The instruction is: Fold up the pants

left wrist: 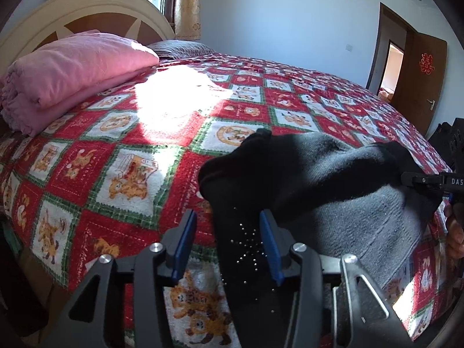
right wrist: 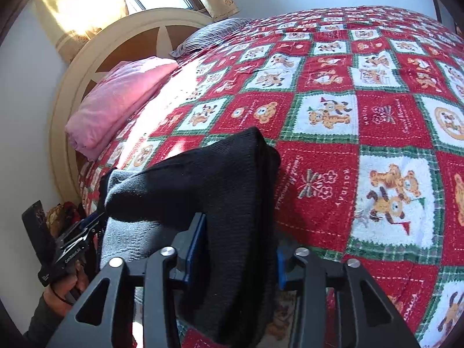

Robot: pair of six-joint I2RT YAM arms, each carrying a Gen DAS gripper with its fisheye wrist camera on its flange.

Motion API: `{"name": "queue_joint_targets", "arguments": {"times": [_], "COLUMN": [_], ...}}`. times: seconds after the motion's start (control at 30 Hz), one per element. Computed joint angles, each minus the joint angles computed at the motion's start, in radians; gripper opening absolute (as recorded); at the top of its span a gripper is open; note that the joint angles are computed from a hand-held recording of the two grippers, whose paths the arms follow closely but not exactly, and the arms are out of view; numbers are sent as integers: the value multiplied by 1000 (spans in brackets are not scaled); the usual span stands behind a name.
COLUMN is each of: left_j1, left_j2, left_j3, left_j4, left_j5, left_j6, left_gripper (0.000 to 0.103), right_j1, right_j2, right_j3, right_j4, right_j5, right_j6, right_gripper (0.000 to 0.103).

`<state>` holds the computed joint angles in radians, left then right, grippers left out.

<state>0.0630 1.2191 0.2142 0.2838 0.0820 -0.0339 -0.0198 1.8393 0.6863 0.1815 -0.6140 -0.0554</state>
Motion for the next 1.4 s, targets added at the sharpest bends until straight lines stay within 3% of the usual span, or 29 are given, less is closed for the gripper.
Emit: {"name": "queue_joint_targets", "arguments": {"times": [0.2,0.4,0.6,0.73,0.93,1.4], "left_j1": [-15,-55,-135,-196,-277,-376], "left_j2": [-162,-440,-709,-814,-916,-965], "left_j3": [-10,-9,26,60,108,148], "left_j4": [-122,-363,-609,-693,-780,-854], "left_j5": [-53,-60,-107,-163,-229,-298], "left_j6": [26,15,-32,-77,-110,-142], "left_gripper": [67,74,82,95,102,103], "right_j1": [-66,-163,-252,-251,-188,-172], "right_j2": [-161,-394,-715,-972,-1306,-1406], "right_j3": [-129,-259,-370,-397,-385,-368], "right_j4": [41,-35,-209,-367,-567,-664], "right_j5": [65,81,8,14,70,109], "right_j6": [-26,-55,-118,-136,-147,-144], "right_gripper": [60,61,66,70,73,75]}}
